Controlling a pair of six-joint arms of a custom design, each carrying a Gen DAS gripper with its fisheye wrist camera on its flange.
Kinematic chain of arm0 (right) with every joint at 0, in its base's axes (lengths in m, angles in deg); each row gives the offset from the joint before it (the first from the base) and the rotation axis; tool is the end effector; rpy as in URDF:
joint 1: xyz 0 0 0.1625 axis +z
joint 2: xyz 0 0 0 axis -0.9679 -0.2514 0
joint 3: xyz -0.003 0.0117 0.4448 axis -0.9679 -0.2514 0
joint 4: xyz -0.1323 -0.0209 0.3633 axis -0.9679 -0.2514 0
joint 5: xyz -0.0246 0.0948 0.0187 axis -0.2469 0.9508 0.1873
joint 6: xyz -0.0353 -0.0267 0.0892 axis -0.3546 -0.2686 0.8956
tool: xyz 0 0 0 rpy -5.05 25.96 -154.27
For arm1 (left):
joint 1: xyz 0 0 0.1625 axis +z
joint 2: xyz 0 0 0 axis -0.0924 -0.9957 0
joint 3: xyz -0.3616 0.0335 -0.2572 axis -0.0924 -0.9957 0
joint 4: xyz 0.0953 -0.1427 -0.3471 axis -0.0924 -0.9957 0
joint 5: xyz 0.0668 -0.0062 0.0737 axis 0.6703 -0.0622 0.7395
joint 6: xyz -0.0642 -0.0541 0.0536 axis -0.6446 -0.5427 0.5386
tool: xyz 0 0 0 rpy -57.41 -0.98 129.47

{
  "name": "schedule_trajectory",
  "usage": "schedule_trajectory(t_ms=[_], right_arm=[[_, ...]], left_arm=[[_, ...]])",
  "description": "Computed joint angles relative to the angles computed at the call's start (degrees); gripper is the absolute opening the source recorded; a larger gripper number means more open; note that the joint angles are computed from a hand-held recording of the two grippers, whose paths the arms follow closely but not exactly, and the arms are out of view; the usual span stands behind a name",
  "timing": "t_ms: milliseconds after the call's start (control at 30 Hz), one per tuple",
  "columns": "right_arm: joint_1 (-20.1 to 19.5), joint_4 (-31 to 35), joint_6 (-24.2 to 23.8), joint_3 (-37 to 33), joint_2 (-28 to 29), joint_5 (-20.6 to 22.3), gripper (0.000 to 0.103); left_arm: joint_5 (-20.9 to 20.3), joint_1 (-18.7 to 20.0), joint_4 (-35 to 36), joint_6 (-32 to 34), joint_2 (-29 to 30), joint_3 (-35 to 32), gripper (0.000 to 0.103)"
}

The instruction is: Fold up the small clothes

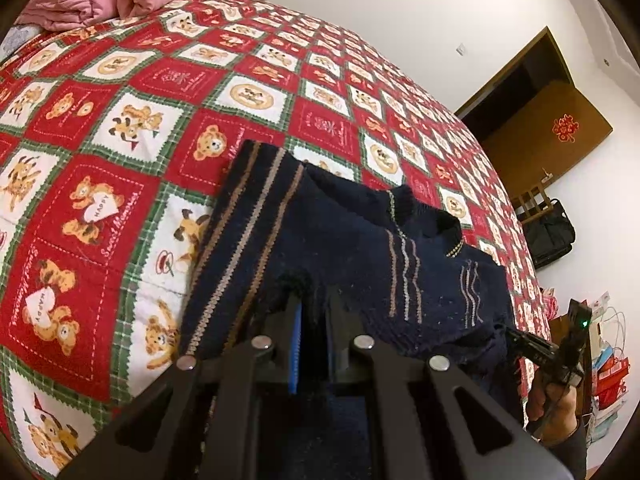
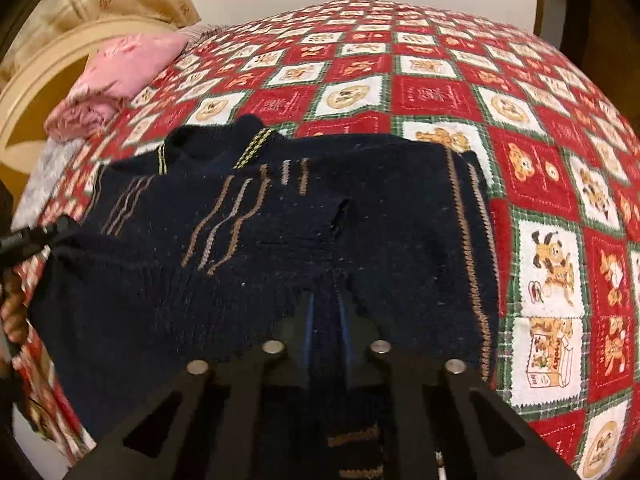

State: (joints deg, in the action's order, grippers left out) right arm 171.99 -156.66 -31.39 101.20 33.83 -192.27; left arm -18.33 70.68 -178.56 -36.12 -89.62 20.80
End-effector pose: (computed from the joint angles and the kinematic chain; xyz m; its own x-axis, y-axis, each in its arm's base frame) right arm 0.1456 -0.6197 0.2450 -0.7718 -0.0255 0.6354 -0.3324 0.8680 -0.3689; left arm -0.1290 -0.6777 0.2424 -0.9552 0.1656 -0.2453 0.2516 0.8909 -0.3781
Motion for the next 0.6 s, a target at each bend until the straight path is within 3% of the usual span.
schedule_trajectory(t_ms=[267,500,600], right_arm=[[2.2,-10.0,-1.5,-0.5,-1.9,-0.2,0.006],[2.8,-10.6,-2.9,-8.2,1.7,-2.7,0.006],[1.8,-9.1,-2.3,-10.4,3.4,-3.4,0.006]], left_arm=[[-2.7,0.0,1.1,-0.3,-0.5,-2.2,0.01],[-4.7,1.1,2.7,-3.2,3.4,-9.4,0.01],[-2.9,1.8,5.6,-5.1,6.5,-13.0,0.01]])
